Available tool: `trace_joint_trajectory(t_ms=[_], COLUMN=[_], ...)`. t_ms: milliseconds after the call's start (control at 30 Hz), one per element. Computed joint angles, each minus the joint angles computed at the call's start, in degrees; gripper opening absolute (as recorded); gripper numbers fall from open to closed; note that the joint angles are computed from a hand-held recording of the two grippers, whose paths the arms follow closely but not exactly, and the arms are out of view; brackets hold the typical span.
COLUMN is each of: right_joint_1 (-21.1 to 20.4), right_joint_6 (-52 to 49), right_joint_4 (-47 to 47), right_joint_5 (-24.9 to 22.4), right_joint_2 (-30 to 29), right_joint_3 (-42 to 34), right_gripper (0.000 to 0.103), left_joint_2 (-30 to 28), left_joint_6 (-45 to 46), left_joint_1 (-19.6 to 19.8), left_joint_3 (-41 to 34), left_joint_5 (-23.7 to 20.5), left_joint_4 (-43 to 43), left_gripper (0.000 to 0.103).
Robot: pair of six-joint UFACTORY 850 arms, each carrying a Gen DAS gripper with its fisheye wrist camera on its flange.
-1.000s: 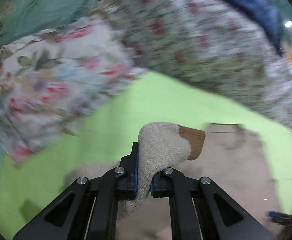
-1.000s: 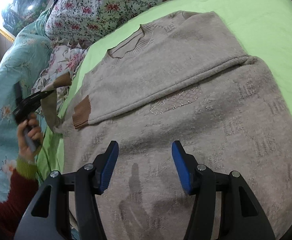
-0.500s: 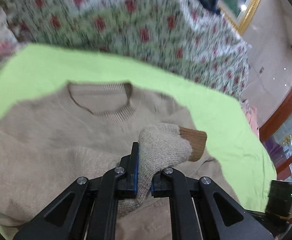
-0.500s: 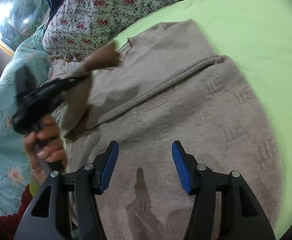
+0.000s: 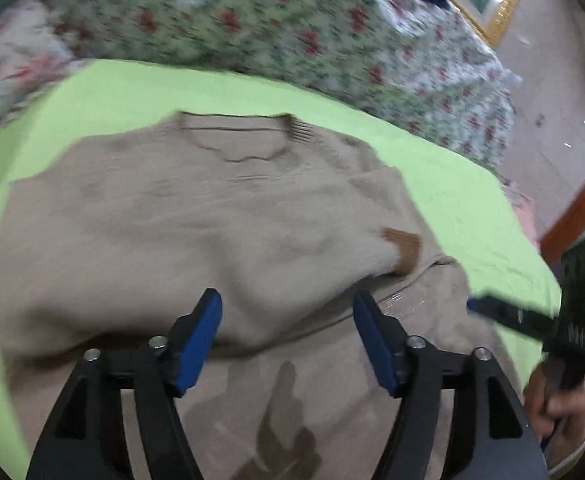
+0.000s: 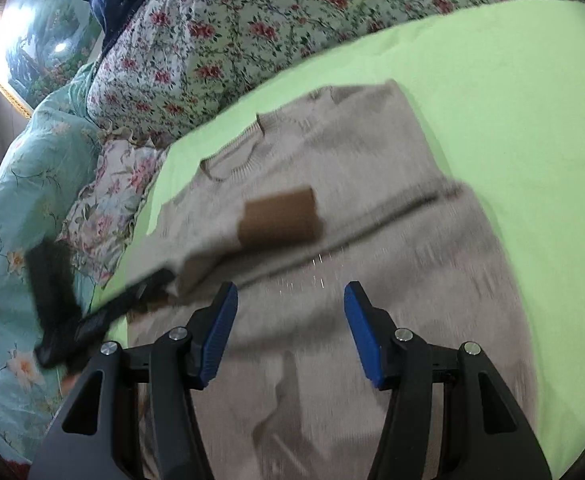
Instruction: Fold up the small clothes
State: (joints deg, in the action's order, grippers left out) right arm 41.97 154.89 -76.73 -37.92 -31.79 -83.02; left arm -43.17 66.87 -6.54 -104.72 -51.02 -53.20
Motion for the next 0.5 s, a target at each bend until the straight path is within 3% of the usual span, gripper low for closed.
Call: trace_joint_trajectory(t_ms=[67,133,267,433,500], right_joint_1=[-1.3,-2.4,-4.2,-6.4,-7.0], right_joint_6=[-1.6,-3.7,-13.0,-18.4,-21.7], right_joint_4=[0.1,0.1,3.3,3.8,5.3], right_joint_5=[0.7,1.6,1.3,4.1,6.0], right_joint_2=[-0.5,-1.3,-3.4,-5.8,-6.6], right_joint_3=[-0.7,-1.6,-4.4,-6.7,-7.8], right_gripper=[0.057,0.057,0.062,0.065,0.038], left_joint_2=[2.4,4.6,4.3,-1.2,-3.0], left_joint_6=[2.0,3.0,-1.1,-16.1,-19.7], left_joint_1=[1.7,3.2,5.9,6.6,6.7], left_joint_3=[3.5,6.8,7.4,1.1,-1.2], left_joint_5=[3.1,9.5,17.6,19.2,18.2], left_joint_4=[-1.3,-1.3,2.1,15.2,17.5], left_gripper=[0.07,0.07,0.07,0.07,0.069])
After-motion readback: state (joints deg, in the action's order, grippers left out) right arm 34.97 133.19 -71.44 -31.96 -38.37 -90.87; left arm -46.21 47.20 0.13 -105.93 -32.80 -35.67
